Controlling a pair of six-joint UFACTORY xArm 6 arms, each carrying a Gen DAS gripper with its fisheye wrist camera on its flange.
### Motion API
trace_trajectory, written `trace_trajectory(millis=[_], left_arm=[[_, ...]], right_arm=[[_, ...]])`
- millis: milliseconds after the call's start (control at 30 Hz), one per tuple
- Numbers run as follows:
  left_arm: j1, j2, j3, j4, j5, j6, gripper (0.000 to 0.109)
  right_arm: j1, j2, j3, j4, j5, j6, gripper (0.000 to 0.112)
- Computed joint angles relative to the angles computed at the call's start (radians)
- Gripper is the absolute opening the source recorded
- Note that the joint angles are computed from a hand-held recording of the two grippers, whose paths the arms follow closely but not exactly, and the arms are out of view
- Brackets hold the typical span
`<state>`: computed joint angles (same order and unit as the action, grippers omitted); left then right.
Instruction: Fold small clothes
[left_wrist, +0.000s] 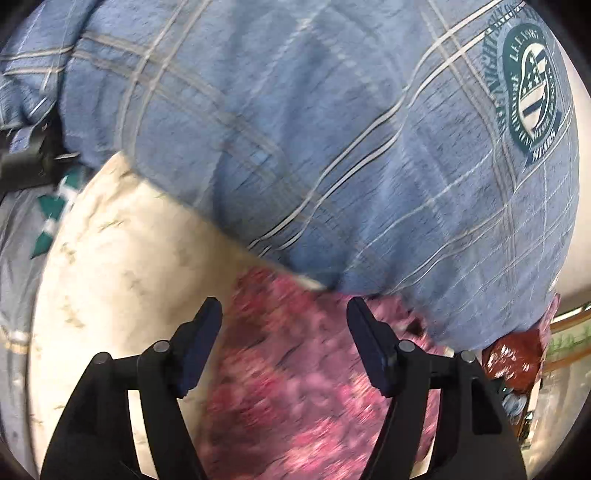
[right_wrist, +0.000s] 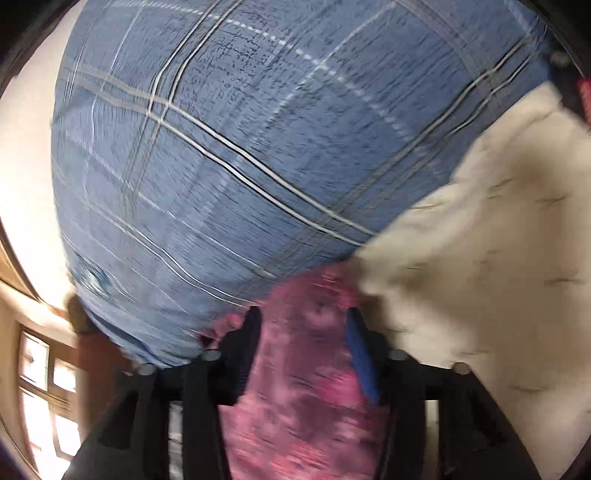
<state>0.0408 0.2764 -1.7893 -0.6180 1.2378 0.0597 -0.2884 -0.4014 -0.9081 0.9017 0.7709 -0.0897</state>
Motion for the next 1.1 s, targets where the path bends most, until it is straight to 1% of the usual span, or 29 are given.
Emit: trace_trajectory(millis=[100, 133, 167, 233, 267, 300, 333, 367, 400, 433, 467, 500, 533, 567, 600, 633, 667, 700, 733, 767, 800, 833, 867, 900, 967, 1000, 1033, 1067, 1100], left_arm=[[0.004, -0.012, 0.043, 0.009, 0.058, 0.032, 0.070], [-0.002, -0.018, 0.061, 0.011, 0.068, 0.042, 0.073], [-0.008, -0.020, 0.078, 0.011, 0.080, 0.055, 0.077], [-0.028, -0.023, 0.110, 0.025, 0.105, 0.063, 0.077], [-0.046, -0.056, 0.157, 0.049, 0.068, 0.069, 0.075], [-0.065, -0.096, 0.202, 0.071, 0.001, 0.081, 0.064], [-0.076, -0.120, 0.221, 0.073, -0.036, 0.100, 0.026], [-0.082, -0.130, 0.220, 0.078, -0.046, 0.093, 0.010], [-0.084, -0.143, 0.225, 0.054, -0.071, 0.087, 0.010], [-0.085, -0.145, 0.224, 0.042, -0.109, 0.090, 0.009], [-0.094, -0.167, 0.246, 0.062, -0.178, 0.096, 0.008], [-0.103, -0.170, 0.250, 0.095, -0.216, 0.089, 0.007], [-0.108, -0.163, 0.247, 0.128, -0.239, 0.070, 0.007], [-0.114, -0.142, 0.239, 0.181, -0.247, 0.030, 0.007], [-0.122, -0.120, 0.230, 0.236, -0.240, -0.014, 0.007], [-0.128, -0.095, 0.215, 0.285, -0.217, -0.053, 0.008], [-0.134, -0.069, 0.203, 0.298, -0.190, -0.076, 0.008], [-0.125, -0.065, 0.209, 0.268, -0.177, -0.072, 0.008], [-0.112, -0.086, 0.233, 0.227, -0.193, -0.056, 0.008], [-0.097, -0.098, 0.235, 0.183, -0.177, -0.034, 0.008], [-0.082, -0.116, 0.242, 0.145, -0.162, -0.011, 0.008], [-0.069, -0.137, 0.246, 0.120, -0.153, 0.005, 0.008], [-0.055, -0.170, 0.262, 0.086, -0.154, 0.039, 0.011], [-0.040, -0.193, 0.268, 0.059, -0.144, 0.075, 0.018], [-0.042, -0.257, 0.321, 0.015, -0.146, 0.123, 0.060], [-0.052, -0.266, 0.330, 0.002, -0.151, 0.136, 0.067], [-0.062, -0.297, 0.370, -0.005, -0.150, 0.166, 0.071], [-0.090, -0.309, 0.389, 0.031, -0.153, 0.162, 0.071], [-0.125, -0.306, 0.402, 0.108, -0.158, 0.144, 0.071]], right_arm=[[0.015, -0.011, 0.009, -0.138, 0.018, 0.046, 0.060], [0.027, -0.008, 0.009, -0.169, 0.008, 0.060, 0.060], [0.038, -0.005, 0.012, -0.179, -0.008, 0.064, 0.060], [0.056, 0.017, 0.007, -0.162, -0.024, 0.057, 0.060], [0.072, 0.038, -0.005, -0.157, -0.021, 0.059, 0.060], [0.092, 0.051, -0.013, -0.173, -0.022, 0.065, 0.047], [0.117, 0.057, -0.020, -0.213, -0.037, 0.063, 0.009], [0.141, 0.056, -0.026, -0.255, -0.064, 0.062, 0.010], [0.165, 0.037, -0.018, -0.297, -0.107, 0.063, 0.010], [0.192, -0.004, 0.004, -0.296, -0.192, 0.037, 0.009], [0.199, -0.022, 0.008, -0.263, -0.235, 0.003, 0.009], [0.199, -0.037, 0.013, -0.245, -0.275, -0.012, 0.006], [0.193, -0.040, 0.016, -0.262, -0.311, 0.005, 0.006], [0.176, -0.024, 0.004, -0.277, -0.306, 0.023, 0.006], [0.154, 0.006, -0.013, -0.327, -0.276, 0.075, 0.006], [0.130, 0.047, -0.031, -0.419, -0.229, 0.168, 0.005], [0.114, 0.074, -0.044, -0.469, -0.185, 0.219, 0.005], [0.098, 0.095, -0.050, -0.513, -0.136, 0.266, 0.003], [0.087, 0.088, -0.037, -0.516, -0.127, 0.278, 0.003], [0.080, 0.054, -0.002, -0.477, -0.152, 0.263, 0.004], [0.076, 0.016, 0.029, -0.418, -0.181, 0.222, 0.009], [0.076, -0.026, 0.054, -0.381, -0.198, 0.191, 0.009], [0.080, -0.068, 0.070, -0.322, -0.197, 0.130, 0.009], [0.087, -0.109, 0.083, -0.223, -0.184, 0.031, 0.010], [0.113, -0.170, 0.110, -0.139, -0.168, -0.072, 0.022], [0.131, -0.189, 0.122, -0.133, -0.153, -0.094, 0.040], [0.161, -0.191, 0.132, -0.144, -0.150, -0.093, 0.053], [0.179, -0.192, 0.147, -0.180, -0.143, -0.073, 0.053], [0.207, -0.157, 0.139, -0.256, -0.145, -0.011, 0.052]])
